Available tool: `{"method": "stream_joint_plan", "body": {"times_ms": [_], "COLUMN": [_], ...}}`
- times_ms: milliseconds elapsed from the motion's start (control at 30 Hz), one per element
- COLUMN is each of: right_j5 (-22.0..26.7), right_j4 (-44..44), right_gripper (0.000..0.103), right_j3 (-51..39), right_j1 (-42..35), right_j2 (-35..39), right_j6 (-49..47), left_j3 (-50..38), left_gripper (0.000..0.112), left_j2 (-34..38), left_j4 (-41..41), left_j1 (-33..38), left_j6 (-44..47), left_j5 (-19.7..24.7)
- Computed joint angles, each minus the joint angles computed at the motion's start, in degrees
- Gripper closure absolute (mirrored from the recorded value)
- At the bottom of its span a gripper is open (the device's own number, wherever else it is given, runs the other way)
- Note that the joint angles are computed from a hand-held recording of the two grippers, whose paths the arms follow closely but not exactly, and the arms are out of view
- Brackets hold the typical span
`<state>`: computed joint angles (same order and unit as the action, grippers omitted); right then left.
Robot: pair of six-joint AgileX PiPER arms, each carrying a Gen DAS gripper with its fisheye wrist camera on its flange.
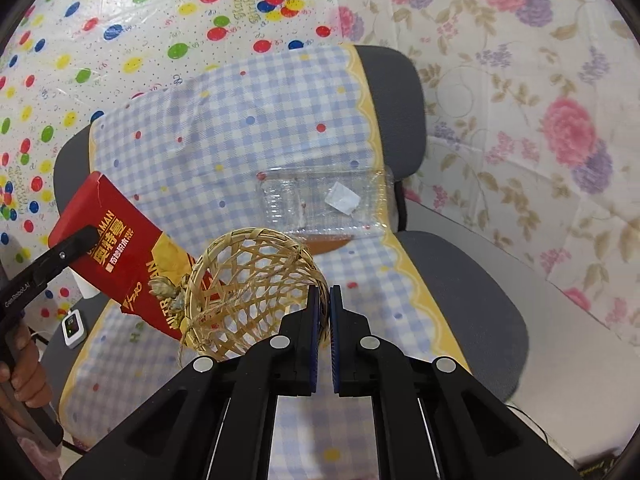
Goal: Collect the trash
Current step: 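Grasp the woven bamboo ball with the right gripper while the left holds the packet, then carry the packet and bamboo ball over the wastebasket and open both grippers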
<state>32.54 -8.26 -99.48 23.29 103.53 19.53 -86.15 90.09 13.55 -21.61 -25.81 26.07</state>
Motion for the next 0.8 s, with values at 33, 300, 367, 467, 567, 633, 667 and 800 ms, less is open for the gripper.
{"method": "stream_joint_plan", "body": {"times_ms": [33, 300, 367, 467, 567, 633, 667, 800], "right_j5": [-0.98, -4.49, -3.65, -2.08, -1.16, -0.81, -1.02, -3.01], "right_j4": [-0.65, -17.77, -20.59, -23.32, -22.94, -21.47, -19.88, -14.66], "right_gripper": [0.097, 0.097, 0.097, 0.097, 0.097, 0.097, 0.097, 0.097], "right_j3": [2.56, 27.32, 32.39, 38.58, 44.77, 47.91, 49.53, 53.7], "right_j1": [-0.22, -1.35, -1.97, -2.43, -3.89, -5.44, -6.7, -10.75], "right_j2": [-1.72, -22.16, -26.77, -31.93, -36.39, -38.2, -38.96, -40.04], "right_j6": [0.93, 20.45, 23.88, 27.26, 28.05, 27.09, 25.8, 21.18], "left_j3": [1.32, 5.16, 5.51, 6.2, 6.46, 6.12, 5.88, 3.36], "left_gripper": [0.112, 0.112, 0.112, 0.112, 0.112, 0.112, 0.112, 0.112], "left_j2": [-1.13, -4.37, -4.05, -2.98, -0.89, 0.86, 1.74, 6.3], "left_j4": [1.64, 11.8, 12.79, 11.81, 9.41, 4.57, 4.18, -4.48], "left_j1": [-1.69, -14.56, -17.06, -20.38, -23.18, -24.25, -24.88, -25.61], "left_j6": [-1.31, -8.94, -9.78, -9.46, -7.88, -3.63, -3.42, 3.59], "left_j5": [-0.43, -2.0, -2.6, -4.45, -6.34, -7.02, -7.13, -6.1]}}
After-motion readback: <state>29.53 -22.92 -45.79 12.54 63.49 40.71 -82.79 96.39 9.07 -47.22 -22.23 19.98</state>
